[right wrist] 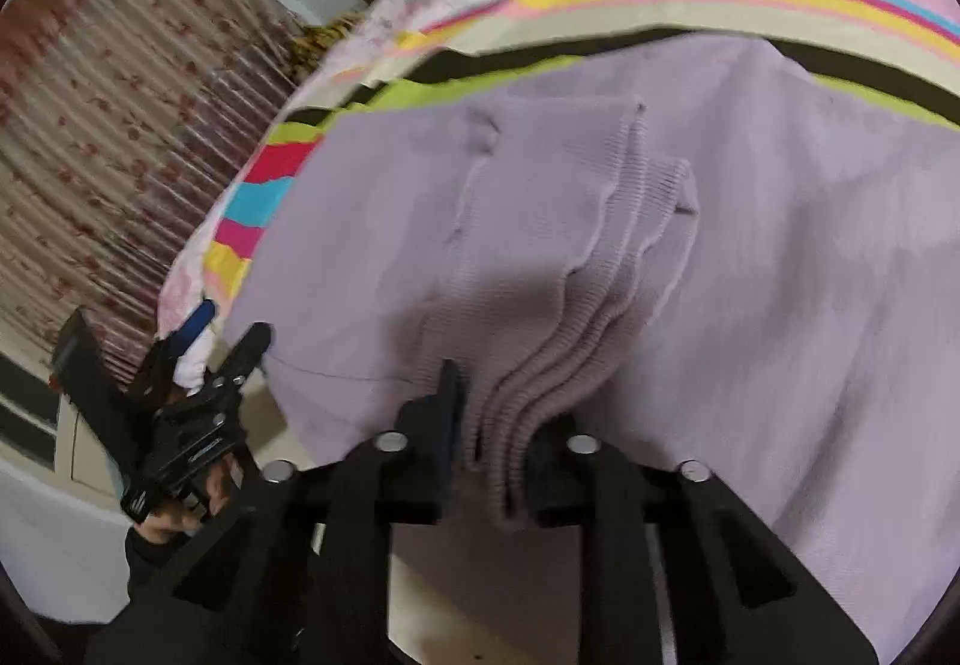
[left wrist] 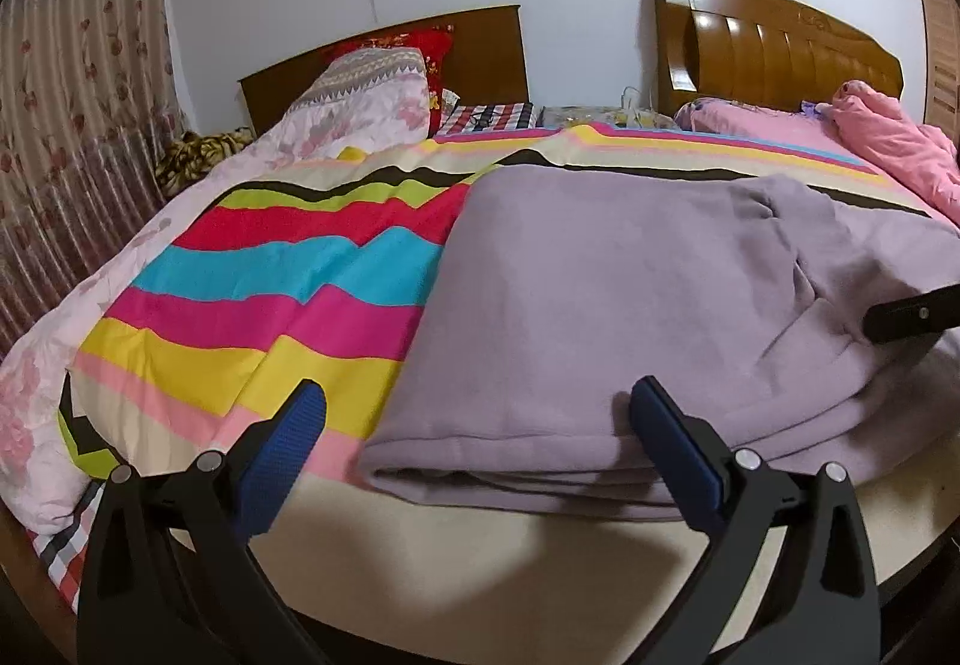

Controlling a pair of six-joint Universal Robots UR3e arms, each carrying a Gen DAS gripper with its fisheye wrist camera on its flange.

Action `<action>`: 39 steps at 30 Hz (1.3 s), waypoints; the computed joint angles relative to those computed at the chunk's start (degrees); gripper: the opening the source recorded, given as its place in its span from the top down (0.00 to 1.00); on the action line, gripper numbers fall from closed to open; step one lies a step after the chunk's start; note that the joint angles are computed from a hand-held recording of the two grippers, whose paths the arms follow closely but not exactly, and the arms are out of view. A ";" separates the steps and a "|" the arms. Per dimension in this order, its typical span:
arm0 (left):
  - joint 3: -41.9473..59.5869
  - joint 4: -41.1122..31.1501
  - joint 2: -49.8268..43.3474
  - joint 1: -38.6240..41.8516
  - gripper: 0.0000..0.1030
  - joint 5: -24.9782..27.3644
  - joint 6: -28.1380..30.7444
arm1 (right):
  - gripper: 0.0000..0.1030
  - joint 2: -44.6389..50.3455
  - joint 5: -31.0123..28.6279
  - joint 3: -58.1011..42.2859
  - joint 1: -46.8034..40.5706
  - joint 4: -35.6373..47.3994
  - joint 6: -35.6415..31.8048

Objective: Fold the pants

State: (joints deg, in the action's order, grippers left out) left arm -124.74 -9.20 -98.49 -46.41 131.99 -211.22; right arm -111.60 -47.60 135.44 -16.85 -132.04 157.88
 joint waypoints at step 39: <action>31.19 -24.54 -11.37 12.23 0.02 -22.73 3.55 | 0.44 -6.43 -5.76 7.48 0.14 -10.65 -10.89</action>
